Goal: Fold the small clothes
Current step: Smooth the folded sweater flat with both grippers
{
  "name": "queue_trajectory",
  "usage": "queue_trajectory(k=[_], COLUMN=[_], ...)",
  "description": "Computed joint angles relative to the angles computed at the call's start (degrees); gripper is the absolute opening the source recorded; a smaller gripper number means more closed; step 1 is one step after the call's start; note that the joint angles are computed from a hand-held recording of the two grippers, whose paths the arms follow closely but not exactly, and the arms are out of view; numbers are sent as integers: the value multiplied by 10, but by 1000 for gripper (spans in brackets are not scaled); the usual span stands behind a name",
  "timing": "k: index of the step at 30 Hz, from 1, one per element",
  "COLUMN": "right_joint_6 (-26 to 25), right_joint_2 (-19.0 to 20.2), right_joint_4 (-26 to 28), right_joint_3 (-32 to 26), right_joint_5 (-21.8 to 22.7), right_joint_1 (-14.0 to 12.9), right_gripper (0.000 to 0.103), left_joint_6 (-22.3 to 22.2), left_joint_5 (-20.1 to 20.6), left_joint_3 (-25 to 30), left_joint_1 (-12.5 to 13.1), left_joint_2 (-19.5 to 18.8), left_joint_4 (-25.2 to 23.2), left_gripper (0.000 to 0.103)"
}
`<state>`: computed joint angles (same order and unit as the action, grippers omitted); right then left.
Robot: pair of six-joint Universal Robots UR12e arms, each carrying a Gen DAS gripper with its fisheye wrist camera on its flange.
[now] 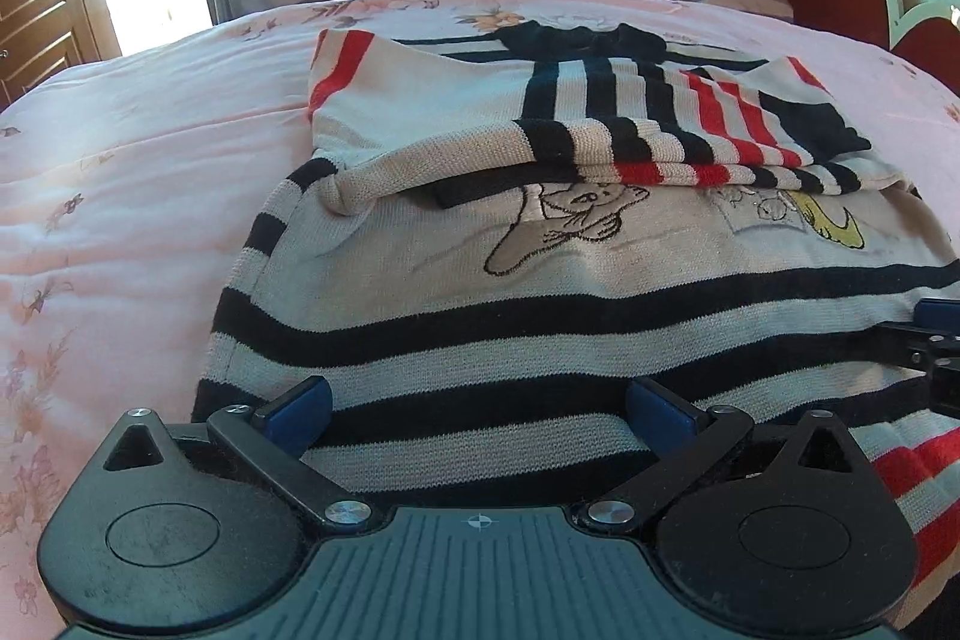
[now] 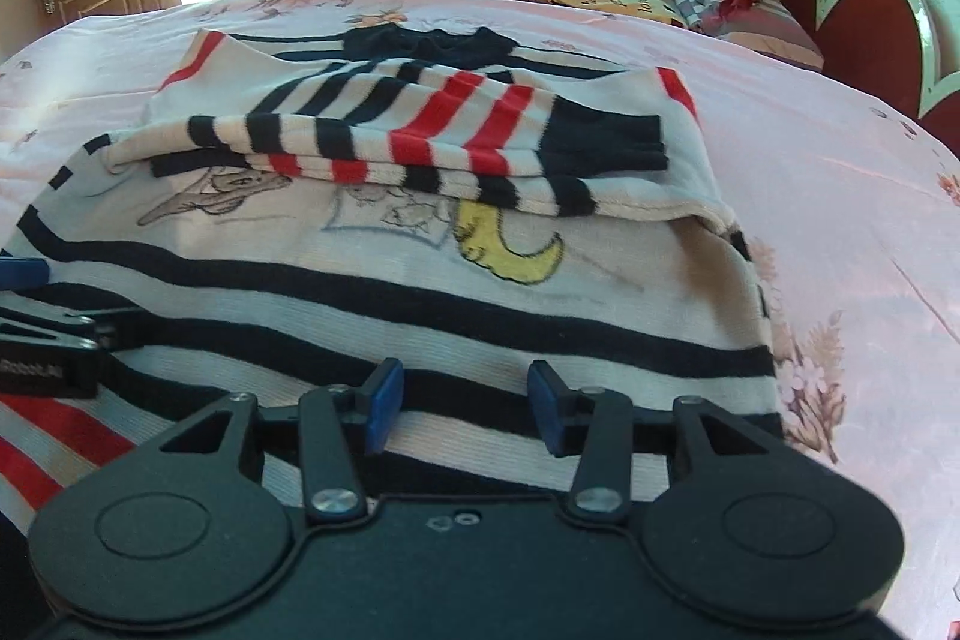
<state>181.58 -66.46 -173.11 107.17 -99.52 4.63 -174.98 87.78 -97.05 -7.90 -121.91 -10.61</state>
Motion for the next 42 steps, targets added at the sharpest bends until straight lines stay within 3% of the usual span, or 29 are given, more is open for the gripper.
queue_trajectory(k=[4, 13, 22, 30, 34, 42], right_joint_6=[22, 37, 45, 18, -11, -1], right_joint_2=[-12, -27, -44, -45, -34, -57], right_joint_4=[-5, -2, -20, -17, 14, -14], right_joint_3=[19, 36, 47, 43, 38, 83], right_joint_5=[-8, -26, 14, 64, 42, 17], right_joint_1=[-14, -15, -11, 10, 23, 4], right_gripper=[54, 54, 53, 44, 43, 43], left_joint_6=[0, -10, -14, 25, 27, 33], left_joint_5=[-1, 11, 8, -24, -32, -36], left_joint_3=[-10, -12, -27, -57, -71, -97], left_joint_1=[3, 1, 0, 0, 8, 22], left_joint_2=[4, 10, 27, 44, 46, 64], left_joint_4=[10, -3, -8, 8, 16, 17], left_gripper=[103, 103, 103, 103, 103, 103])
